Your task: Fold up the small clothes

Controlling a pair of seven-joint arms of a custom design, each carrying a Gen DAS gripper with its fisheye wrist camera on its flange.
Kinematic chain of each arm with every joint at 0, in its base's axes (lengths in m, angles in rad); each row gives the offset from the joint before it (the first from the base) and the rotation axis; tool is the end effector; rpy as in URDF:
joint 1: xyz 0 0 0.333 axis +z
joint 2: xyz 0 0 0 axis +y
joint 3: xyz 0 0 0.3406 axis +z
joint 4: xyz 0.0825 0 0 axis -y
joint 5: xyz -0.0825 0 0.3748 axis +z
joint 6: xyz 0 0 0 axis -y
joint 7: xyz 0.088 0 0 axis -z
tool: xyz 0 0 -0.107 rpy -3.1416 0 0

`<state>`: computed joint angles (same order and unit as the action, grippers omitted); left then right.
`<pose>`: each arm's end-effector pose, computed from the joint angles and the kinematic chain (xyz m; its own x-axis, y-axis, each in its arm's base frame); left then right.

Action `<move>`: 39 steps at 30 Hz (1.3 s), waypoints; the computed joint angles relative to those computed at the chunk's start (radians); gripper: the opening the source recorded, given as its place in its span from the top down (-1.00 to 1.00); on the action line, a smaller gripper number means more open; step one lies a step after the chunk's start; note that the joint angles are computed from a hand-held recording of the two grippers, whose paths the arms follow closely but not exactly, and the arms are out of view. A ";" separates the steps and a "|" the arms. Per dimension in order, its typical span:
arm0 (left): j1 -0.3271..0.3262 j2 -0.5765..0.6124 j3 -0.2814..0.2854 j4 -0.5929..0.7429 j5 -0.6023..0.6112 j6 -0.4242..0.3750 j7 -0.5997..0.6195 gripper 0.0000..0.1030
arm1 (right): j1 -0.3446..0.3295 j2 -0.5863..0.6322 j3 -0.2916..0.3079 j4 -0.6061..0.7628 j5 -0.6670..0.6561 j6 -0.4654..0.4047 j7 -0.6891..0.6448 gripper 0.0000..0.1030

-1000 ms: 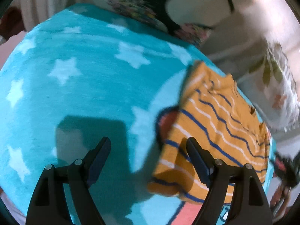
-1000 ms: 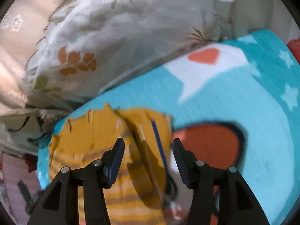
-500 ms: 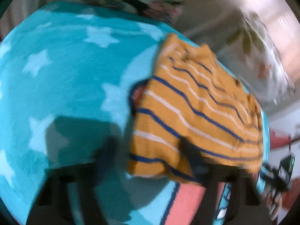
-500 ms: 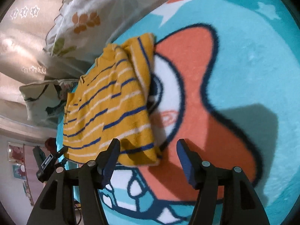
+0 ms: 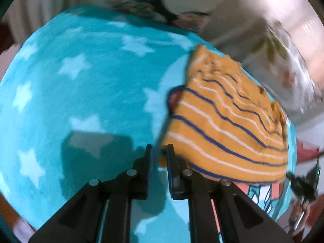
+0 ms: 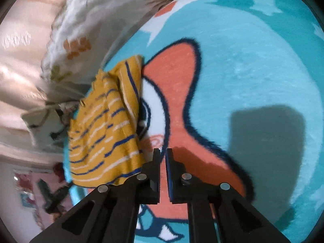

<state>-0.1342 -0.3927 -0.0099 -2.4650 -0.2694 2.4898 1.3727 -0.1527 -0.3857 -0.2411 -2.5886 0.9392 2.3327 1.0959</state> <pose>0.4335 -0.0619 0.5091 0.1703 -0.9385 0.3002 -0.9053 -0.2693 -0.3284 0.3788 -0.1450 0.4322 -0.3147 -0.6505 -0.6912 -0.7973 0.5763 -0.1793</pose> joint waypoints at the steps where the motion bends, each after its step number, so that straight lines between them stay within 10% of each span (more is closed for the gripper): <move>1: 0.014 -0.009 -0.013 -0.005 0.022 -0.002 -0.027 0.72 | -0.007 -0.017 -0.003 -0.005 -0.004 0.005 -0.002 0.81; 5: 0.047 -0.088 -0.052 -0.043 0.118 -0.012 -0.126 0.13 | -0.012 -0.068 0.006 -0.004 -0.050 0.020 -0.009 0.51; 19: -0.008 -0.122 -0.089 -0.062 0.313 -0.029 -0.267 -0.03 | 0.272 0.014 0.185 0.150 -0.025 0.109 -0.042 0.51; 29: -0.015 -0.061 0.029 -0.026 0.202 -0.023 -0.037 -0.14 | 0.427 0.452 0.318 0.601 -0.289 0.205 0.263 0.51; 36: 0.046 -0.038 0.040 -0.013 0.165 -0.046 0.055 -0.14 | 0.497 0.740 0.315 0.919 -0.571 0.118 0.538 0.51; 39: 0.061 -0.018 0.038 -0.001 0.154 -0.046 0.081 -0.14 | 0.500 0.769 0.322 0.963 -0.592 0.110 0.569 0.16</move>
<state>-0.0728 -0.4108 0.0281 -2.4662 -0.1158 2.4436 1.4535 0.3475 0.3832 0.0811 -1.6258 0.3475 2.4431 1.6653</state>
